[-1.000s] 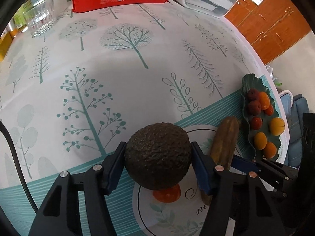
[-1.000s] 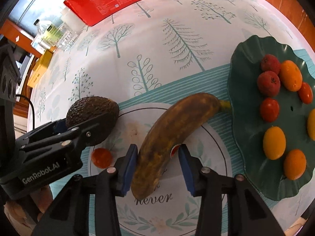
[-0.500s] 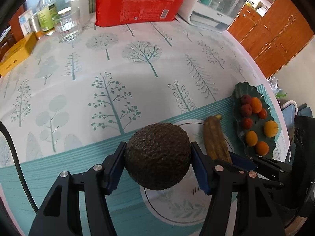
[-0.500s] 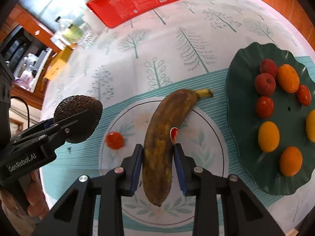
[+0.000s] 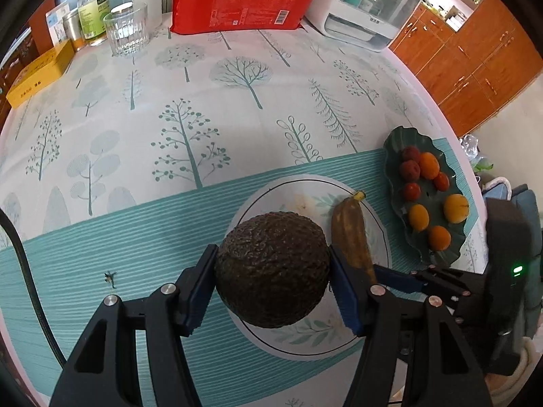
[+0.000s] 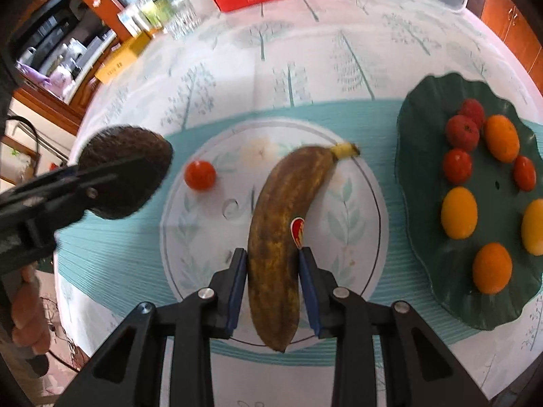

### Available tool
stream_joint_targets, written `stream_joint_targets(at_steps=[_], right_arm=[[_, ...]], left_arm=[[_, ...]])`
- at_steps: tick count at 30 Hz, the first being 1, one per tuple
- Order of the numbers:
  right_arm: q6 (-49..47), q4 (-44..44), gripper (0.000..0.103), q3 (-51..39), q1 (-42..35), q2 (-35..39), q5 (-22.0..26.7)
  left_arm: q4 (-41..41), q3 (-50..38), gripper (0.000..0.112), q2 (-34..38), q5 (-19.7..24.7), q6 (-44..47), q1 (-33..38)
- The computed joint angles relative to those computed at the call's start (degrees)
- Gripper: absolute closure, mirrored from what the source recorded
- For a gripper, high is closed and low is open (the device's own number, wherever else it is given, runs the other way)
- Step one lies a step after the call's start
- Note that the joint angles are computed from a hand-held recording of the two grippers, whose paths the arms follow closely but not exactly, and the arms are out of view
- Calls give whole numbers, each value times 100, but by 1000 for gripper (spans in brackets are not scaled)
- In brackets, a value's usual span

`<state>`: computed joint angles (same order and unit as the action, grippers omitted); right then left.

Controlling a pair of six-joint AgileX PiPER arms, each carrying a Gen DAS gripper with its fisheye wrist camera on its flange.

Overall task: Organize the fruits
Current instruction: 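Carry avocado with left tool while right tool carries banana to green plate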

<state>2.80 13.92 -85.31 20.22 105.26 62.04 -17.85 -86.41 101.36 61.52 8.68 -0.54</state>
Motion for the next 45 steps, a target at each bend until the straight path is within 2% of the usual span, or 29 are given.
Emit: stream_joint_targets(at_steps=[6, 12, 17, 19, 23, 32, 39, 45], right_arm=[[331, -418, 71, -225, 241, 147, 157], [570, -451, 68, -673, 245, 566, 452], [569, -643, 70, -423, 378, 407, 123], [437, -444, 70, -261, 317, 289, -31], [-29, 100, 70, 71, 131, -182, -297], [-1010, 777, 70, 123, -558, -995, -68], [-2166, 898, 70, 64, -1526, -1286, 262], [-3706, 880, 70, 42, -2595, -1199, 525]], left_arm=[[-41, 64, 51, -49, -6, 37, 21], [-112, 22, 51, -18, 63, 142, 143], [-119, -10, 51, -10, 92, 165, 204], [-122, 2, 51, -33, 81, 164, 204], [-65, -71, 51, -73, 90, 88, 124], [237, -427, 51, -188, 133, -539, -517], [884, -1005, 51, -28, 120, -1850, -1550], [1477, -1842, 51, 642, 239, -3209, -2493]])
